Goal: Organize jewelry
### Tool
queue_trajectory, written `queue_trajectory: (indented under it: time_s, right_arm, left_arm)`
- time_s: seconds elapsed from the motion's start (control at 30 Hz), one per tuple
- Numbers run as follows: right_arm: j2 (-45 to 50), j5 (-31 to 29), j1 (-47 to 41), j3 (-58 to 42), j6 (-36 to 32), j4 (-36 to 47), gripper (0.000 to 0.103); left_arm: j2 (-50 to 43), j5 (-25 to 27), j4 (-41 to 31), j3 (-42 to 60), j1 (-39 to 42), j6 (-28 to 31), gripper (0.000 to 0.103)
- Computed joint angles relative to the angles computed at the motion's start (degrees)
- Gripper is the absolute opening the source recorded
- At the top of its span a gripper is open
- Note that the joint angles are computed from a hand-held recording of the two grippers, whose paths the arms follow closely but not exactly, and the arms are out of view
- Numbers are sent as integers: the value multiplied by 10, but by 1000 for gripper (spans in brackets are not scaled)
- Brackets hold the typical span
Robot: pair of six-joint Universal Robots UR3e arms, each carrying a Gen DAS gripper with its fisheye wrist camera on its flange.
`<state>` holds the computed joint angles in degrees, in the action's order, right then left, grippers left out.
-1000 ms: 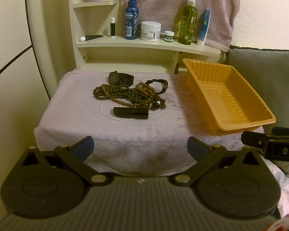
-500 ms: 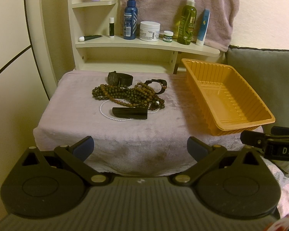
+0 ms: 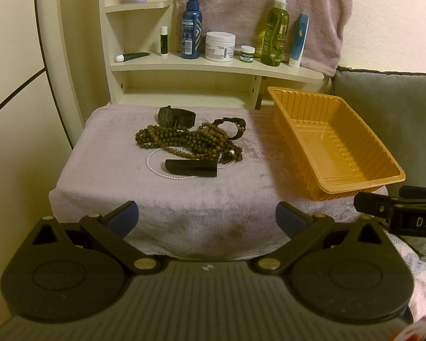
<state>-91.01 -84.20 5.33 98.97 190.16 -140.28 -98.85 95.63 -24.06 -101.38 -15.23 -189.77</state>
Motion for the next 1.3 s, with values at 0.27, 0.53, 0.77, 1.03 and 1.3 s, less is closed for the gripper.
queue_trajectory:
  time_s: [0.27, 0.53, 0.77, 1.03, 1.3]
  right_arm:
    - [0, 0, 0, 0, 1, -1, 103]
    - [-1, -3, 4, 6, 4, -7, 103]
    - [-2, 1, -1, 1, 0, -1, 103]
    - [-1, 1, -1, 3, 1, -3, 103]
    - [2, -2, 0, 2, 4, -8, 103]
  left_arm:
    - [0, 1, 0, 0, -1, 0, 102]
    - [0, 0, 0, 0, 0, 0, 102]
    - [-1, 0, -2, 3, -1, -1, 102]
    - [-1, 0, -1, 2, 0, -1, 102]
    - [-1, -1, -1, 2, 0, -1, 102]
